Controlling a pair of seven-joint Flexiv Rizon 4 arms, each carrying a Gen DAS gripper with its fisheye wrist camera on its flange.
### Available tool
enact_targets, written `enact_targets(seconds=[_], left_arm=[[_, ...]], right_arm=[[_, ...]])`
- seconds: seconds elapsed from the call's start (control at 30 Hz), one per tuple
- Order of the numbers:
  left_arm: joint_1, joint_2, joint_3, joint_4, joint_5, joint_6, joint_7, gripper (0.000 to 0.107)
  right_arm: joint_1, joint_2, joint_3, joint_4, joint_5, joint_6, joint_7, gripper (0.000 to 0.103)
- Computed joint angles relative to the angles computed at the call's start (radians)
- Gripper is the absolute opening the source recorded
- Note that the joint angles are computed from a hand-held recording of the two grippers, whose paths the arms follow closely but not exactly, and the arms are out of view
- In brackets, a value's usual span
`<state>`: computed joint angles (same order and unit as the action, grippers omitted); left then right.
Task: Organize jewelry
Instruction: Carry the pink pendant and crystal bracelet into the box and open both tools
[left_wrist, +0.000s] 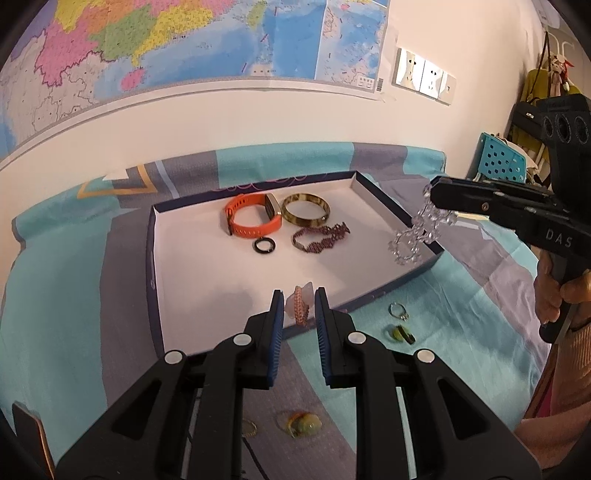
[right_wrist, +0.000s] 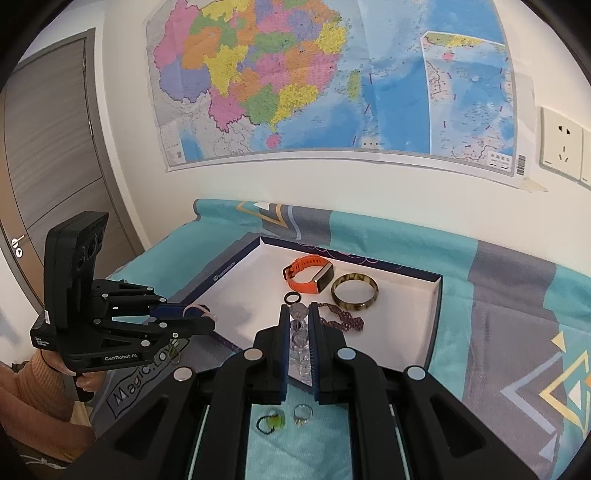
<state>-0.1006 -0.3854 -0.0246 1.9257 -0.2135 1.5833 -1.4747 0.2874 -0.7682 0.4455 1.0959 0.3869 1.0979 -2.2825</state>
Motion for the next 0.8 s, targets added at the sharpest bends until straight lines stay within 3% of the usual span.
enact_targets(seconds=[0.8], left_arm=[[-0.022, -0.148, 0.089, -0.243, 0.061, -0.212, -0.1, 0.018]], right_arm=[[0.11, -0.196, -0.071, -0.33, -0.037, -0.197, 0.121, 0.008]])
